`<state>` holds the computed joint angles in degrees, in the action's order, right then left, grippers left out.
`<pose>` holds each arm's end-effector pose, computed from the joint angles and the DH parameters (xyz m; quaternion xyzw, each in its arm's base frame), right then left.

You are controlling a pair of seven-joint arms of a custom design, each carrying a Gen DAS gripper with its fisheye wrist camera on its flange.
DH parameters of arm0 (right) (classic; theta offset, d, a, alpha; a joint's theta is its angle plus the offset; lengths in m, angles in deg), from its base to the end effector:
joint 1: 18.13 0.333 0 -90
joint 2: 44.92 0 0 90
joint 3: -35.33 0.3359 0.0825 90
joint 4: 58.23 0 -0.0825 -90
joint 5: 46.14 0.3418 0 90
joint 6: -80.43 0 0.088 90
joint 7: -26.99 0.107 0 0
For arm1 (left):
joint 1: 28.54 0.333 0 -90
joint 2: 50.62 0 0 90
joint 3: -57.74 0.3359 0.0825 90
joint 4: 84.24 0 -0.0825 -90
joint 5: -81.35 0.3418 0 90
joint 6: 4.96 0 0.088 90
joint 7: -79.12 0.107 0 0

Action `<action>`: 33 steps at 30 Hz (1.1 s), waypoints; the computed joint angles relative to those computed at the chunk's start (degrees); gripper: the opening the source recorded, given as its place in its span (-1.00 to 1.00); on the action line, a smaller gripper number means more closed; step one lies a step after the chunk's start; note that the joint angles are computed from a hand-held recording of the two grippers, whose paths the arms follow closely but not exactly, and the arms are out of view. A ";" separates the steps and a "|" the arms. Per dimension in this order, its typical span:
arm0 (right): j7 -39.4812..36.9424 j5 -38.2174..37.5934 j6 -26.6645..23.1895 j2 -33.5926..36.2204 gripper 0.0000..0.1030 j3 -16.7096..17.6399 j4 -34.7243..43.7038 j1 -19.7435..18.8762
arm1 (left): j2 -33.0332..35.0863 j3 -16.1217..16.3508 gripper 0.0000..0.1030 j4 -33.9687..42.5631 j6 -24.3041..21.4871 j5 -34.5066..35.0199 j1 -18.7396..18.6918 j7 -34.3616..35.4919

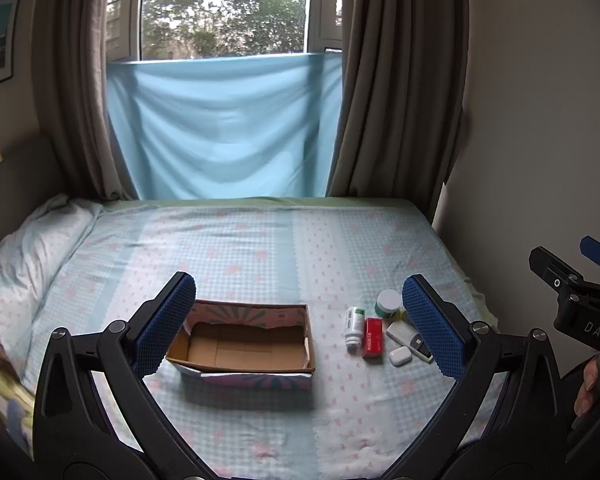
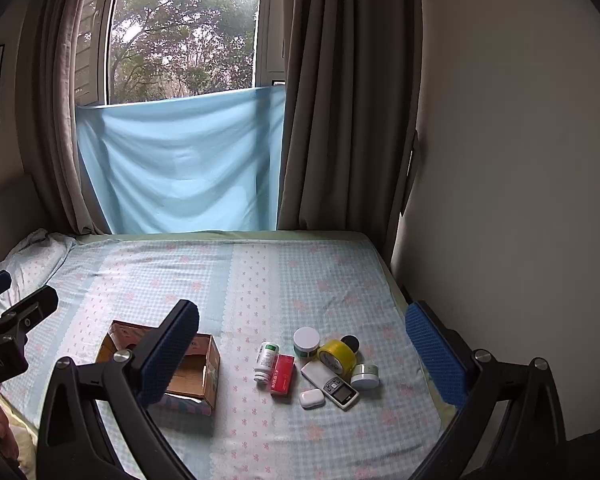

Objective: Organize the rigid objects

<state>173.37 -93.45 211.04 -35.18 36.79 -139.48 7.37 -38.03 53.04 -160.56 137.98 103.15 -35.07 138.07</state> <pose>0.5592 0.2626 0.7080 -0.5574 0.6734 -0.3907 0.2885 0.6210 -0.1168 0.7402 -0.6723 0.5673 -0.3429 0.3296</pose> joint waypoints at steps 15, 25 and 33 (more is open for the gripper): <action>1.85 -0.54 0.34 -0.51 1.00 0.12 -0.93 -0.47 | -0.02 0.04 0.99 -0.38 1.02 1.05 -0.29 -0.75; 2.37 -1.31 0.54 -0.50 1.00 0.11 -1.01 -0.39 | -0.29 -0.47 0.99 -1.11 2.12 -2.00 0.36 0.78; 2.21 -1.57 0.48 -0.38 1.00 0.02 -0.81 -0.31 | 0.41 -0.28 0.99 0.13 1.47 -3.46 0.86 0.97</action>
<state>175.57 -95.02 211.52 -35.56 36.81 -140.30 7.06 -37.62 52.76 -160.43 139.45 99.69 -34.21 139.05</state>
